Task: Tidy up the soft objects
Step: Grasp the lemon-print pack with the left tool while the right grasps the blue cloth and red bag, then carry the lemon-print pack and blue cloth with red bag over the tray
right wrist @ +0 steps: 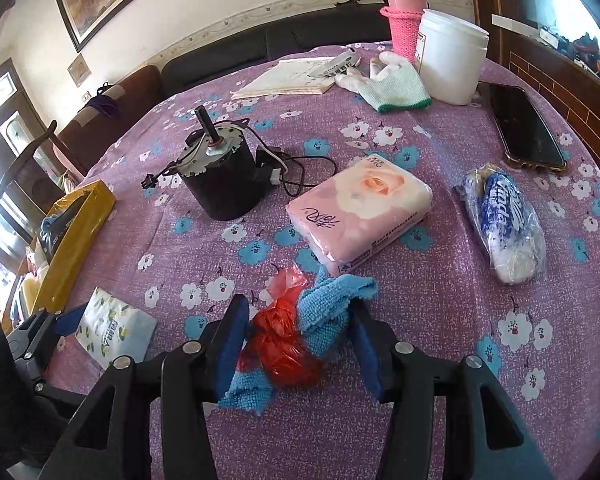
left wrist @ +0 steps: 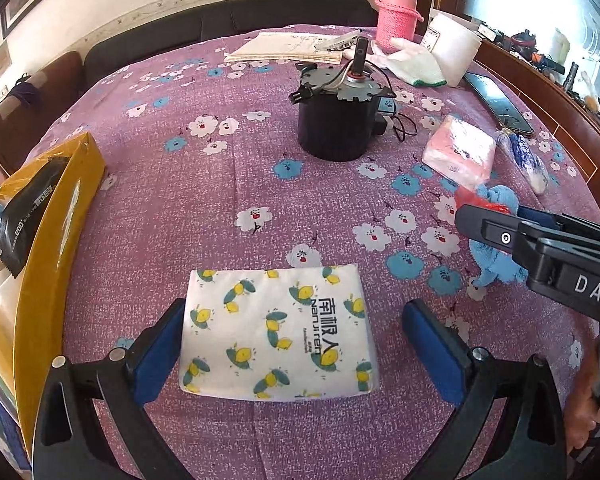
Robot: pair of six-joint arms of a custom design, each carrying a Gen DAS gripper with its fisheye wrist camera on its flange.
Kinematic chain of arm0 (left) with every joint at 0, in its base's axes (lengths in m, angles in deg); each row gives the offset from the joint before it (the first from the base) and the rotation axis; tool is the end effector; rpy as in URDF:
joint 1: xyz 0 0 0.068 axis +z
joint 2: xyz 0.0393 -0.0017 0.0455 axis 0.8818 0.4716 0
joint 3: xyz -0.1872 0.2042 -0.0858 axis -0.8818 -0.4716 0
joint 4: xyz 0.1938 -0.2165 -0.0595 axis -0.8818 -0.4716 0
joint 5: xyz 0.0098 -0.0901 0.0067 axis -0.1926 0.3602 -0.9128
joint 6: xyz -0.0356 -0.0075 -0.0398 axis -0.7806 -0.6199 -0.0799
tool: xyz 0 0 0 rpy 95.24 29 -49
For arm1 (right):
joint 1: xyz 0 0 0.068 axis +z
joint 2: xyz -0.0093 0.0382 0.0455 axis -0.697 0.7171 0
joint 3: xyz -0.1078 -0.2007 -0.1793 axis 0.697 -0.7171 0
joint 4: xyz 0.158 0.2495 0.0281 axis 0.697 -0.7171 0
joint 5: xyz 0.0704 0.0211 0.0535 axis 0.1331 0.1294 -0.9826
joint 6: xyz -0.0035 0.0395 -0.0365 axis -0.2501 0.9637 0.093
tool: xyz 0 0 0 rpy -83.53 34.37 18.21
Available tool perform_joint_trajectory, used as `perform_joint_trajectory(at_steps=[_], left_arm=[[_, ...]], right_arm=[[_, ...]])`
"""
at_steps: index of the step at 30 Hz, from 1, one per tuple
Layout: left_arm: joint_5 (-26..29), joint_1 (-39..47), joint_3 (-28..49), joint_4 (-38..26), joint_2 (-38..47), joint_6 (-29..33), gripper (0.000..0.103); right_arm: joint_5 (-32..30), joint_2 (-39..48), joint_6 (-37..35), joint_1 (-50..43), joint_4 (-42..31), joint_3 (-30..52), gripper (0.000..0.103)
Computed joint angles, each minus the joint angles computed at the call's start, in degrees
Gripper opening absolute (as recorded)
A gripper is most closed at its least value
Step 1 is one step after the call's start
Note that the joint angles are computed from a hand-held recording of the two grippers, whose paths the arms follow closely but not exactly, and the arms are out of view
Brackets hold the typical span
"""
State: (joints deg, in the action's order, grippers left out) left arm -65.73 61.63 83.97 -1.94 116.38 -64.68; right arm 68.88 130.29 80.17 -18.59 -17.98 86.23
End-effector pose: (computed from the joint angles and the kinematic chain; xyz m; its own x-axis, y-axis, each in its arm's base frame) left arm 0.3257 -0.0093 0.0978 -0.7599 0.3350 -0.5571 0.4045 0.9145 -0.0019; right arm 0.2889 0.1322 0.1304 -0.7735 0.2419 -0.5858 0.1127 0.9621 0.2485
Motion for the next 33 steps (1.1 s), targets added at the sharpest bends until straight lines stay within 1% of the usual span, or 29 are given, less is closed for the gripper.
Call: perform_joint_trajectory(at_steps=[1,2,4,6,9,11,14,16,20,23,26,29,33], left_arm=[[0.1,0.3,-0.3,0.0,-0.4,-0.2,0.101],[0.0,0.7,-0.8,0.6,-0.9,-0.7,0.09],[0.5,1.8,-1.8,1.5,-2.4,-1.0,0.072],[5.2,4.7,-1.4,-1.9,-3.6,-0.9,0.072],[7.2,8.1,-4.4,-1.9,-8.8,0.7,0.072],[9.1,11.4,-5.9,-3.2,-12.5,2.0,0.072],[12.5,18.0,-6.1,-6.6,-15.9,4.4,0.072],[14.4,21.8,-5.7,-8.2,-16.8,5.8,0.072],[18.5,29.9,-4.1,-10.7,-17.0,8.9,0.073],[20.0,34.1,-3.7,-10.2,-16.9,10.2,0.073],[21.3,36.6,-2.7,-10.2,-16.1,10.3,0.073],[22.3,38.2,-1.6,-10.5,-15.3,10.4,0.073],[23.3,40.5,-0.2,-11.0,-14.2,10.7,0.073]], right_arm=[[0.2,0.0,-0.2,0.0,0.0,0.0,0.055],[0.5,0.1,-0.4,0.1,0.0,0.0,0.055],[1.8,0.8,-1.1,0.7,-0.4,0.8,0.055],[3.6,1.4,-1.6,1.6,-1.1,1.4,0.055],[4.1,1.6,-1.4,1.8,-1.0,1.5,0.055],[3.8,1.2,-1.0,1.5,-0.4,0.9,0.054],[5.8,1.3,-0.1,1.9,-1.3,1.2,0.052],[7.2,1.4,0.4,2.4,-2.3,1.6,0.049],[9.6,0.4,1.4,3.4,-5.1,2.0,0.046],[9.6,-3.5,3.5,5.6,-6.2,0.8,0.047],[9.0,-6.1,4.9,8.0,-7.1,1.4,0.047],[10.4,-6.4,4.5,12.2,-9.1,4.9,0.047],[11.1,-3.9,3.6,16.9,-10.3,9.9,0.047]])
